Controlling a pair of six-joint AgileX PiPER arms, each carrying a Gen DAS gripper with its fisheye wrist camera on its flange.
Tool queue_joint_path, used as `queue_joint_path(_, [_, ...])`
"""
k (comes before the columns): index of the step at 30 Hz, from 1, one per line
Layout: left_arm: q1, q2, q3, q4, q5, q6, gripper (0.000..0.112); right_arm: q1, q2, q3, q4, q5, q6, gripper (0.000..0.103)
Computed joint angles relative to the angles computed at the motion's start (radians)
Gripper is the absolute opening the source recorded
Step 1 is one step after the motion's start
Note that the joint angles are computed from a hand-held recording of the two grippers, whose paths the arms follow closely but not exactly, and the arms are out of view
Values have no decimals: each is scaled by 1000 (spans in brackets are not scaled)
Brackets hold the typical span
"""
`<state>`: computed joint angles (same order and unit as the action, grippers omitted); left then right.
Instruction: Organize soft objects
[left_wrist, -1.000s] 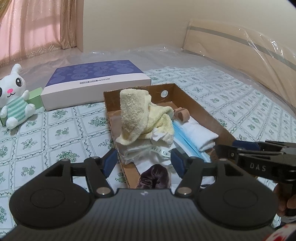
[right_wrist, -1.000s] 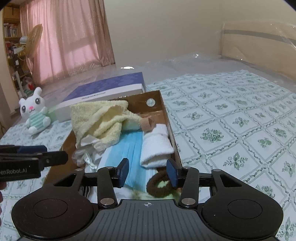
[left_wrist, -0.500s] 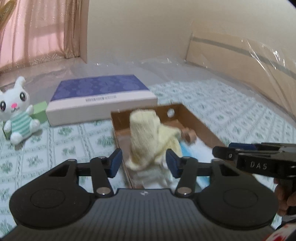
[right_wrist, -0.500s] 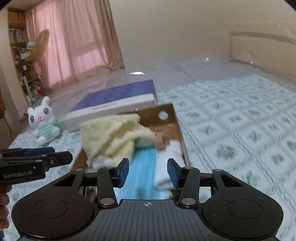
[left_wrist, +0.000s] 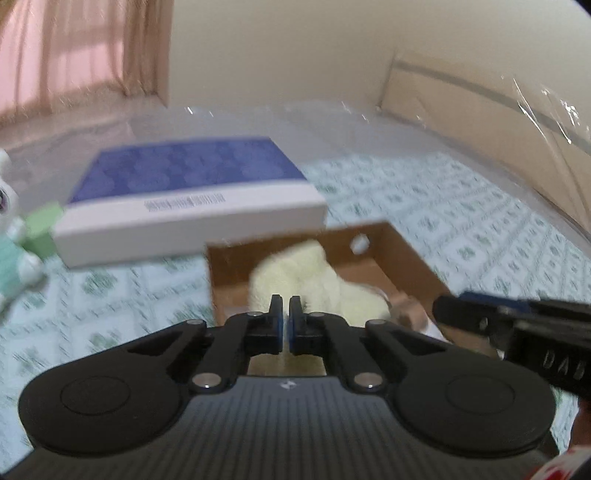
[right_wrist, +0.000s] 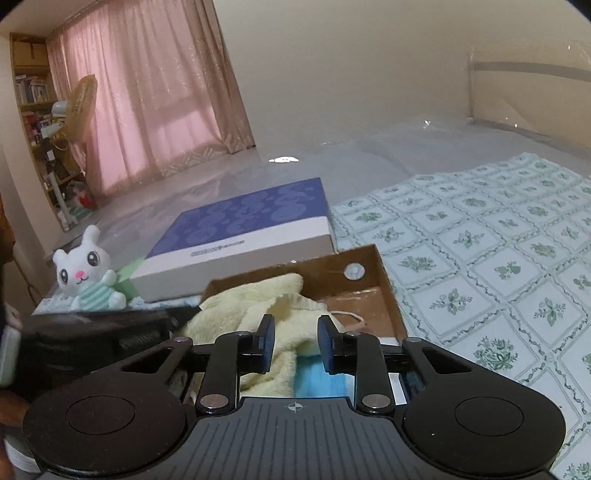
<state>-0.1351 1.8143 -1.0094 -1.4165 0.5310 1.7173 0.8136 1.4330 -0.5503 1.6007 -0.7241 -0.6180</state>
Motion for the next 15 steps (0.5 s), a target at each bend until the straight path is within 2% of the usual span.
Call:
queue_joint_path(2, [-5, 19, 25, -10, 15, 33, 1, -8, 0, 17, -3, 11, 16, 27])
queue_joint_path(10, [-71, 37, 103, -137, -53, 192, 0, -50, -3, 89, -18, 73, 104, 27])
queue_joint_path(12, [-80, 23, 113, -157, -75, 221, 0, -51, -2, 95, -15, 78, 114, 27])
queue_joint_path(15, [-68, -21, 143, -172, -67, 268, 3, -41, -15, 110, -10, 72, 129, 27])
